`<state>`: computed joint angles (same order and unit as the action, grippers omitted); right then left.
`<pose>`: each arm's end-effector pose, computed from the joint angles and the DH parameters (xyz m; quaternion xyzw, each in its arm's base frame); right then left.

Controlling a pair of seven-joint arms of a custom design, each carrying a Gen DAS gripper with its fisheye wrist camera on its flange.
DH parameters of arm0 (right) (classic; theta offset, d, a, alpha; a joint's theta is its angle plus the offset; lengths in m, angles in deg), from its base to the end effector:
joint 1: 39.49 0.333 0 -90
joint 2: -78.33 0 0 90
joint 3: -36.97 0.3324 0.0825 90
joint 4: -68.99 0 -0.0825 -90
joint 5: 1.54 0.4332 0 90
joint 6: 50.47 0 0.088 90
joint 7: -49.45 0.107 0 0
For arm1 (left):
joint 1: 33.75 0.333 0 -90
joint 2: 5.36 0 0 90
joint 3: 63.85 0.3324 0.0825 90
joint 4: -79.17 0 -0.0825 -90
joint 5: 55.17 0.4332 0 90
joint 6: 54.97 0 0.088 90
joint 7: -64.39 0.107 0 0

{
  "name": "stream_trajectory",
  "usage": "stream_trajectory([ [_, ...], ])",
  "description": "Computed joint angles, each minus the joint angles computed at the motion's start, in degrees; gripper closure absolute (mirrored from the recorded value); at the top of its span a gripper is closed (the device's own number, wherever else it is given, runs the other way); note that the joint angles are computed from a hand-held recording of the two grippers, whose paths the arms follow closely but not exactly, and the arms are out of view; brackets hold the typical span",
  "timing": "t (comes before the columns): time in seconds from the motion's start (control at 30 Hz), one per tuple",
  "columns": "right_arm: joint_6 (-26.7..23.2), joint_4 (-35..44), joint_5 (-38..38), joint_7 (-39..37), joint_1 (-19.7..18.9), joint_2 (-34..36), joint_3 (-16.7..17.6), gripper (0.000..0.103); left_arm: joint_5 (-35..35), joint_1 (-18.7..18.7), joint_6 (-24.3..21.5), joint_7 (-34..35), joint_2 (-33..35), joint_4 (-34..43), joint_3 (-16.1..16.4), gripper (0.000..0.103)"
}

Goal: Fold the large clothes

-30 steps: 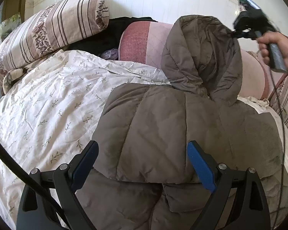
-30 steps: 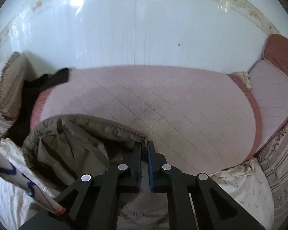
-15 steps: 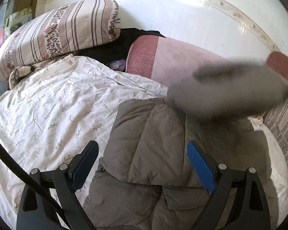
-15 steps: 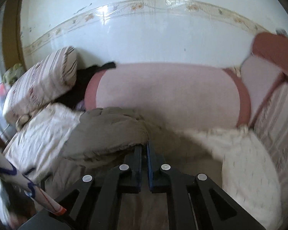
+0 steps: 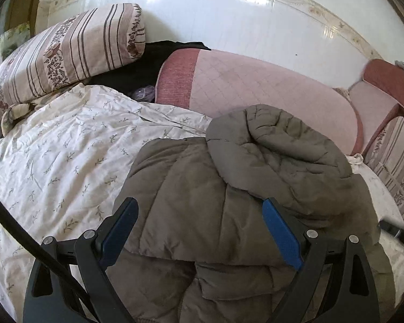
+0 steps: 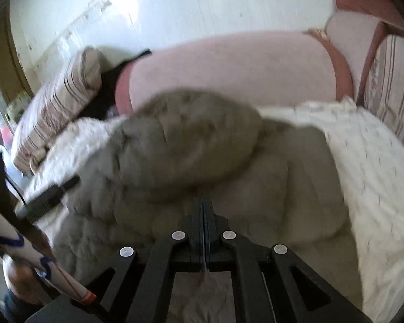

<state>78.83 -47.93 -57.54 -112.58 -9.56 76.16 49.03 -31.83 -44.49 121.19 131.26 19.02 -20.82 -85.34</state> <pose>0.4713 0.3956 0.4909 -0.4260 0.8033 -0.2925 0.2962 0.6377 -0.3925 0.4462 -0.4760 0.7540 -0.4174 0.1751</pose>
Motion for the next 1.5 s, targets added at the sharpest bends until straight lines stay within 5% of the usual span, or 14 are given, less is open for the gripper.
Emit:
stream_trajectory([
  [0.1,4.3,2.3,-1.7,-0.6,-1.6,0.9,-1.5,0.101,-2.5,2.6,-1.4,1.9,1.0,0.5,-3.2,0.01],
  [0.27,4.2,11.6,-1.6,-7.9,-2.3,9.3,-3.3,0.098,-0.9,-1.4,-3.8,-0.4,1.2,1.8,1.5,0.01],
  [0.43,9.4,14.5,12.3,-17.0,-4.0,17.1,-5.1,0.097,-0.7,-3.2,-10.8,0.4,3.5,5.1,3.3,0.01],
  [0.73,18.0,7.9,4.9,-8.7,-1.6,11.9,-7.9,0.097,-5.3,-0.6,-8.1,4.6,2.5,3.2,0.3,0.01],
  [0.9,18.7,9.6,1.7,-8.4,-1.3,11.9,-6.7,0.079,-2.0,-3.6,-5.9,-0.2,1.1,2.2,4.5,0.01],
  [1.17,16.0,16.9,11.2,-19.4,-0.2,20.9,-6.8,0.078,-3.3,-2.8,-13.6,0.3,3.7,5.7,3.3,0.01],
  [1.33,20.0,11.9,6.1,-12.0,1.5,15.6,-9.2,0.078,-3.9,-2.6,-11.9,0.8,3.1,4.8,3.2,0.01],
  [1.5,6.1,7.7,1.1,-6.5,1.4,9.0,-7.4,0.078,-3.0,-3.0,-8.0,0.1,1.6,2.8,3.8,0.01],
])
